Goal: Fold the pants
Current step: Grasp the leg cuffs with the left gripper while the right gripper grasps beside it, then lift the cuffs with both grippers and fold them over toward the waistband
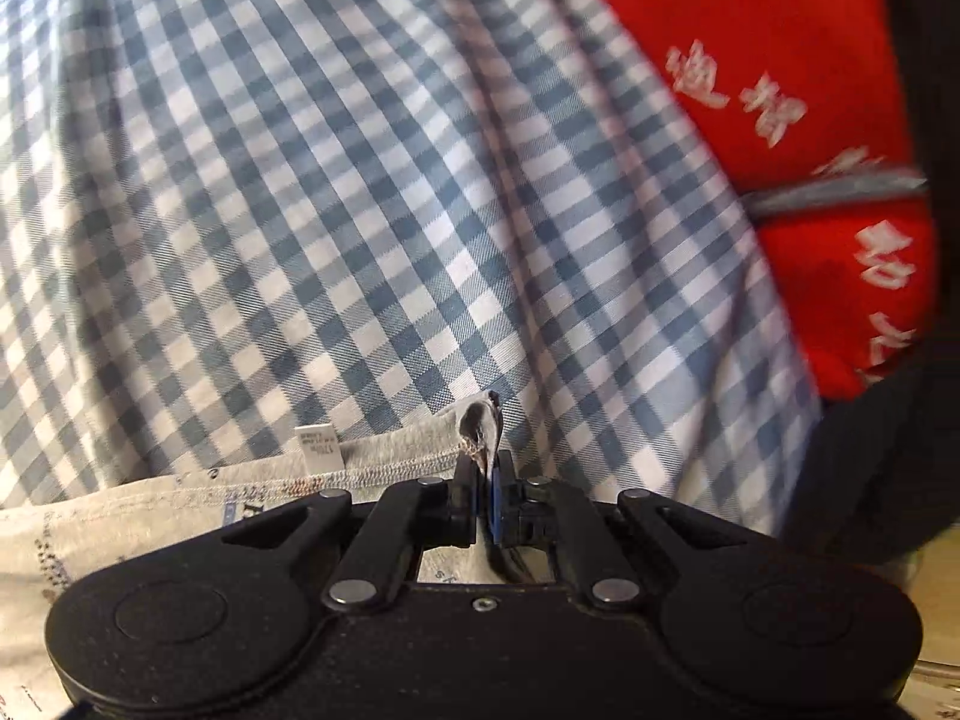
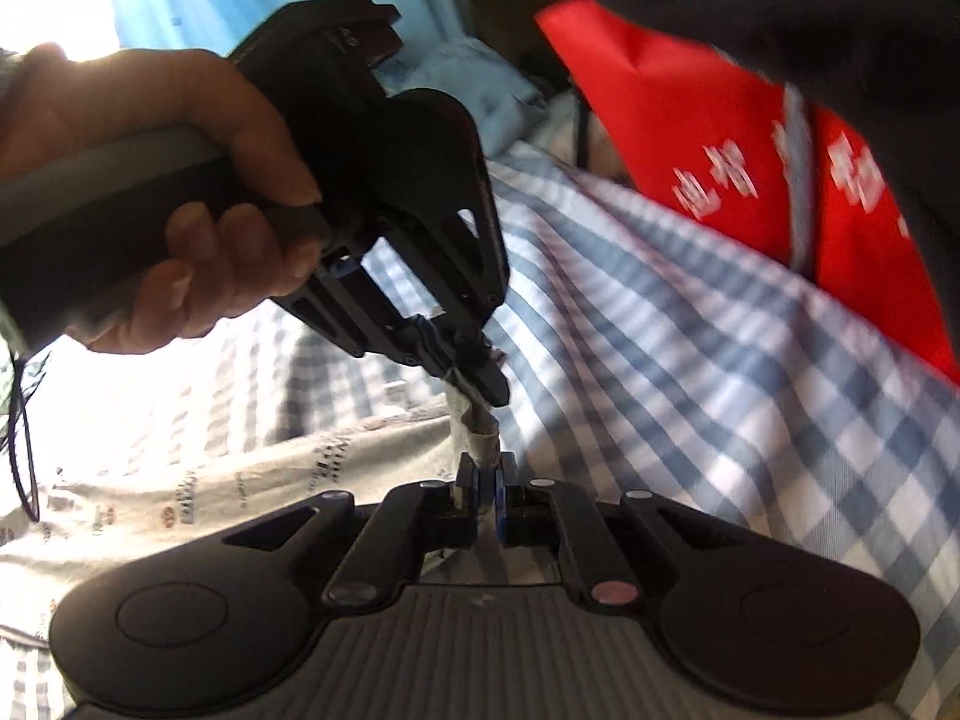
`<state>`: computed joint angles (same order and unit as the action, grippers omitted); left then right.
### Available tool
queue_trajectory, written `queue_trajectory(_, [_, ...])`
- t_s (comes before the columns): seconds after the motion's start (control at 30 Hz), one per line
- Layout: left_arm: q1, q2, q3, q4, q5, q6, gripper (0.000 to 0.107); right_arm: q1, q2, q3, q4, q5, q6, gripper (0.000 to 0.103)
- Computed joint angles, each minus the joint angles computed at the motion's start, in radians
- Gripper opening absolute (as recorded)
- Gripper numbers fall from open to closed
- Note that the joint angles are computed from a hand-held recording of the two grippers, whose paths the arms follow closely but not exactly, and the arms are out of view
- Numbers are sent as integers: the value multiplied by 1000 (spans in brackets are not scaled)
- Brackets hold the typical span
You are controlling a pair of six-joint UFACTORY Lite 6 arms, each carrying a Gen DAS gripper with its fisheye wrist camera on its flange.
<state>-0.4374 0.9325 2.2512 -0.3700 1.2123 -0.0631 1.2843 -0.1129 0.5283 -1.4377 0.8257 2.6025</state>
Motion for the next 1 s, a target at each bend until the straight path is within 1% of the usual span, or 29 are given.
queue_trajectory(0.1, [71, -144, -120, -48, 2, 73, 3, 37, -25, 55, 17, 42, -141, 6])
queue_trajectory(0.2, [150, -259, -187, -98, 31, 125, 3, 67, -34, 124, 21, 72, -273, 6])
queue_trajectory(0.33, [277, -401, -287, -158, 75, 219, 4, 78, 16, 259, 0, 45, -412, 6])
queue_trajectory(0.4, [344, -470, -355, -185, 87, 264, 4, 86, 68, 345, 6, 19, -479, 6])
queue_trajectory(0.53, [510, -601, -515, -256, 106, 395, 4, 105, 211, 544, 54, -17, -632, 6])
queue_trajectory(0.6, [588, -641, -576, -278, 112, 459, 4, 98, 296, 648, 80, -47, -701, 6])
queue_trajectory(0.73, [738, -749, -716, -258, 78, 610, 4, 96, 486, 893, 219, -78, -920, 6])
queue_trajectory(0.83, [859, -782, -787, -267, 80, 711, 4, 97, 614, 1066, 311, -86, -1052, 6])
queue_trajectory(0.87, [898, -783, -798, -267, 83, 743, 4, 101, 660, 1126, 338, -81, -1091, 6])
queue_trajectory(1.0, [1017, -759, -828, -250, 79, 869, 4, 129, 910, 1468, 494, -2, -1307, 6])
